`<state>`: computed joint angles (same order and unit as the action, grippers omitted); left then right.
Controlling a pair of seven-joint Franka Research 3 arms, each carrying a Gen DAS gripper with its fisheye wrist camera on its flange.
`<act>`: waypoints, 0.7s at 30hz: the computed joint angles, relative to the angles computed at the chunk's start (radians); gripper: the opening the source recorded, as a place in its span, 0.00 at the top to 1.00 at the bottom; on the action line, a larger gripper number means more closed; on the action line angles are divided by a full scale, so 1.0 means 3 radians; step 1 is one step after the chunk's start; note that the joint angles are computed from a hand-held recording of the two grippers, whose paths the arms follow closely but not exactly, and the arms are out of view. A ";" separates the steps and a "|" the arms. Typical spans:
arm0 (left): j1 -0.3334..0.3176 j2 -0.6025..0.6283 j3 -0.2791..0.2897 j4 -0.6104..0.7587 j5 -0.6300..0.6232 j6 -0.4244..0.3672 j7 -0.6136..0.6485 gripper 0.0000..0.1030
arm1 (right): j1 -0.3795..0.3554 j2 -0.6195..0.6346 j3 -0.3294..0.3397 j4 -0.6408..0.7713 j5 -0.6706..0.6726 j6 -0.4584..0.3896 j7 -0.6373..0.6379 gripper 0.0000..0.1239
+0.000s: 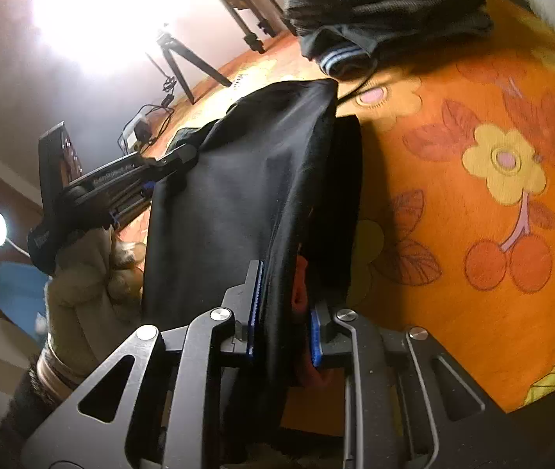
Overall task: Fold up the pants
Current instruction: 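Lift the folded black trousers with both tools toward the clothes stack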
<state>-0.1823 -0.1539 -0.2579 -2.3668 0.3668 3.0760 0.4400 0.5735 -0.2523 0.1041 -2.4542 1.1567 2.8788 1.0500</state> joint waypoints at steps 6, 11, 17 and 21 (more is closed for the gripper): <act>0.0078 -0.0107 -0.0081 0.0006 0.0150 0.0017 -0.0123 0.89 | 0.0002 -0.0079 0.0083 -0.0051 -0.0271 0.0161 0.0136 0.84; 0.0137 -0.0234 -0.0126 0.0007 0.0230 0.0098 -0.0187 0.89 | 0.0093 -0.0219 0.0073 -0.0124 -0.0543 0.0376 0.0239 0.86; 0.0357 -0.0350 -0.0325 0.0107 0.0441 0.0136 -0.0288 0.89 | 0.0217 -0.0389 -0.0034 -0.0172 -0.0813 0.0596 0.0315 0.87; 0.0375 -0.0328 -0.0331 0.0228 0.0487 0.0162 -0.0285 0.89 | 0.0282 -0.0435 -0.0133 -0.0156 -0.0949 0.0651 0.0395 0.87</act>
